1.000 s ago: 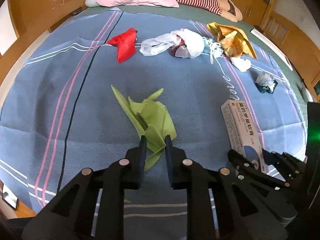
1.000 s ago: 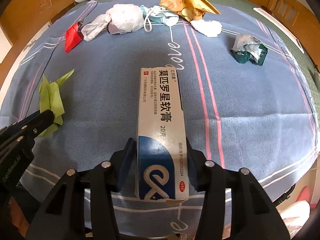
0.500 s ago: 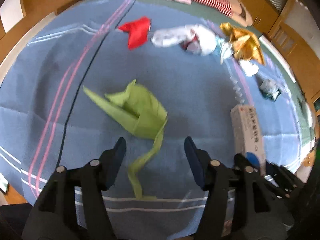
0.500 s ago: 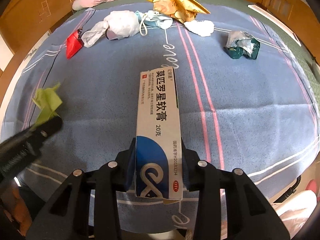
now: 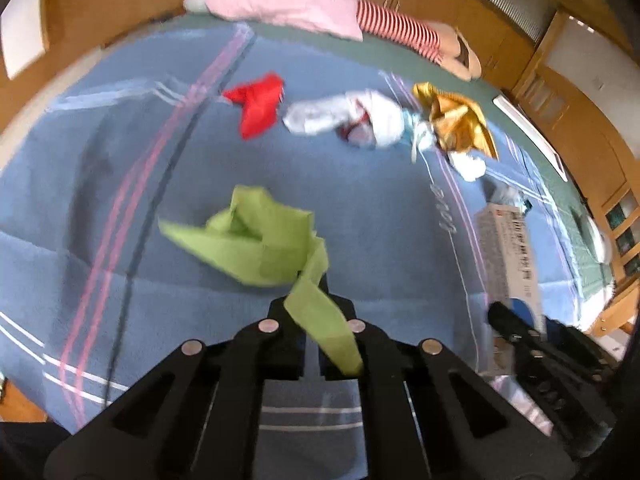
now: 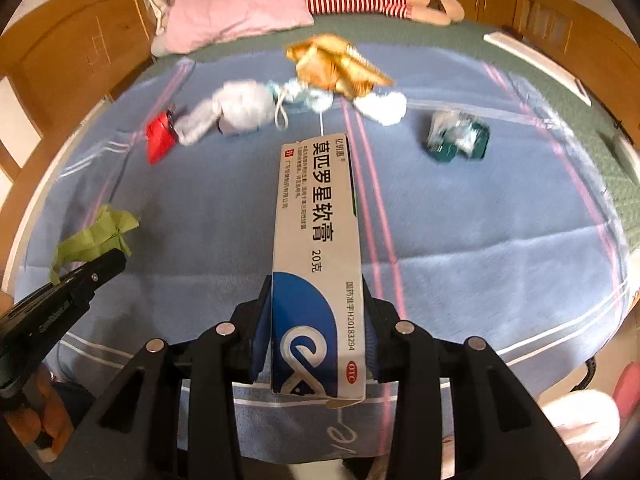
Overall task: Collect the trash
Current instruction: 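Carry the cloth and ointment box over the bin and open both tools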
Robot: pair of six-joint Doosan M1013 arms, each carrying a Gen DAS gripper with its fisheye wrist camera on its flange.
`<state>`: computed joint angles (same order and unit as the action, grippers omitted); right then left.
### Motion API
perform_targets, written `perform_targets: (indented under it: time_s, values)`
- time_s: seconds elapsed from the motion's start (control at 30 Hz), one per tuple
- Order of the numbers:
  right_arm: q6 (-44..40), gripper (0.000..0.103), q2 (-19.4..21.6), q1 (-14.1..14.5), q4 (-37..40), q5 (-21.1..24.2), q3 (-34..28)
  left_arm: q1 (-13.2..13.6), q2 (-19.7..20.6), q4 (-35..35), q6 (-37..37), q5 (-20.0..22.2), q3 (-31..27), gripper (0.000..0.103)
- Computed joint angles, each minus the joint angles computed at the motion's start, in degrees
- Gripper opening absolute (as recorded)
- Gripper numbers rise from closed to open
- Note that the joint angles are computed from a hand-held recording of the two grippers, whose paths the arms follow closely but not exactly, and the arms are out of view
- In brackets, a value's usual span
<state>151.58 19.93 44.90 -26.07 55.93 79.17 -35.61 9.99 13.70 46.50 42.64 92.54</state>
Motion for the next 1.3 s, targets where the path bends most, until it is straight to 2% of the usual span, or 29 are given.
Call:
perform_targets:
  time_s: [0.17,0.3,0.57,0.63,0.7,0.83,1.03,1.1,1.2,1.27,1.3]
  values:
    - [0.65,0.038,-3.14,0.22,-2.54,-2.06,2.82,-0.88,-1.07,5.63,-3.81,-2.12,0.81,0.004]
    - [1.82,0.038,-5.1,0.12,-3.62,-2.38,4.57,-1.11,-2.25,7.18,-5.03,-5.18,1.85,0.004]
    - [1.85,0.038,-5.42,-0.03,-1.57,-3.01,5.41,-0.83,-2.77,5.55,-4.34,-8.36,2.57,0.004]
    - [1.52,0.038,-5.79,0.14,-1.63,-3.42,5.59,-0.03,-3.31,1.86,-2.52,-10.92,3.33,0.004]
    - [0.95,0.038,-6.98,0.31,-2.0,-4.08,6.24,1.49,-4.17,-5.85,1.37,-15.49,4.72,0.004]
    - [0.31,0.038,-10.65,1.03,-4.46,-3.68,8.74,4.3,-5.35,-28.74,17.28,-21.95,7.23,0.004]
    - [-5.34,0.038,-17.16,1.62,-0.28,-0.43,14.39,4.53,-6.18,-44.64,33.11,-24.2,8.39,0.004]
    - [-9.1,0.038,-18.54,2.64,1.88,1.87,16.1,3.61,-6.55,-43.3,34.57,-24.23,8.38,0.004]
    - [-17.69,0.041,-19.0,2.8,11.09,5.2,18.44,1.2,-6.97,-33.86,31.03,-23.97,8.06,0.004]
    - [-20.19,0.054,-18.43,2.68,14.55,7.09,19.33,-0.64,-7.07,-29.39,29.56,-23.5,7.99,0.004]
    - [-19.09,0.065,-18.42,2.76,14.21,7.11,19.87,-1.13,-7.2,-30.44,31.3,-23.44,8.15,0.004]
